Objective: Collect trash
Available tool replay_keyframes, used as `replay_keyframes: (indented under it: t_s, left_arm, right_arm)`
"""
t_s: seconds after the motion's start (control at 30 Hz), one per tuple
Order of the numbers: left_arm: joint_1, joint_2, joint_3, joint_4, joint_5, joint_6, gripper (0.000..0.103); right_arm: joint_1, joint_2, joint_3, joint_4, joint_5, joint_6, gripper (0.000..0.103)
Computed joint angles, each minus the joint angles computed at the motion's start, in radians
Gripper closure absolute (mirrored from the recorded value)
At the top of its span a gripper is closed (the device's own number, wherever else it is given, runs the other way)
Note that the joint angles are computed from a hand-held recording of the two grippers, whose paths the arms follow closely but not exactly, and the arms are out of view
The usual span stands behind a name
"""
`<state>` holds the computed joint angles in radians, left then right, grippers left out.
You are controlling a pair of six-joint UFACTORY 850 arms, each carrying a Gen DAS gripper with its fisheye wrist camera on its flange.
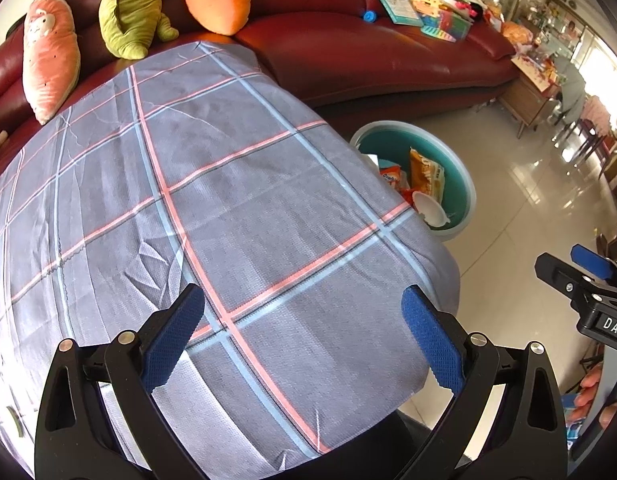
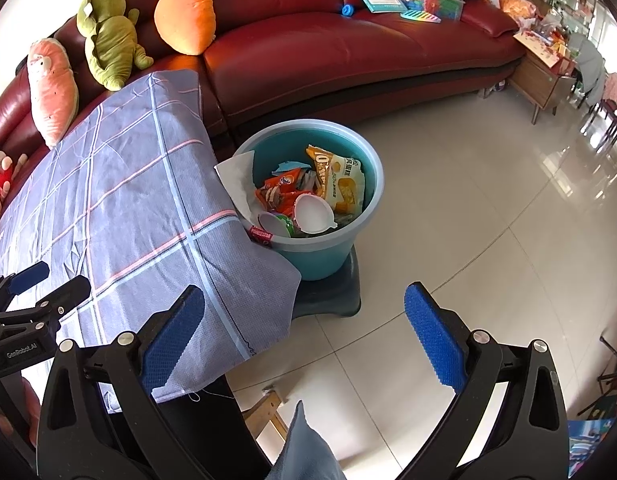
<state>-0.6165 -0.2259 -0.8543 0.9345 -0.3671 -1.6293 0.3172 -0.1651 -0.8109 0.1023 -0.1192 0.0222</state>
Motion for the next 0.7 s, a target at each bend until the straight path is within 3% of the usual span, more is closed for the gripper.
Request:
replay_keyframes:
  t_s: [0.43, 0.7]
  left_arm:
    - [-0.010, -0.017, -0.020, -0.015, -0.049, 0.010, 0.004]
    - [0.010, -0.029, -0.024, -0.100, -0.024, 0.082, 0.004]
  right_arm:
    - [-0.018, -0.024, -0.014, 0.066, 0.006, -0.068, 0.007]
    - [-0.023, -0.030, -0.017, 0.030, 0.011, -0.037, 0.007]
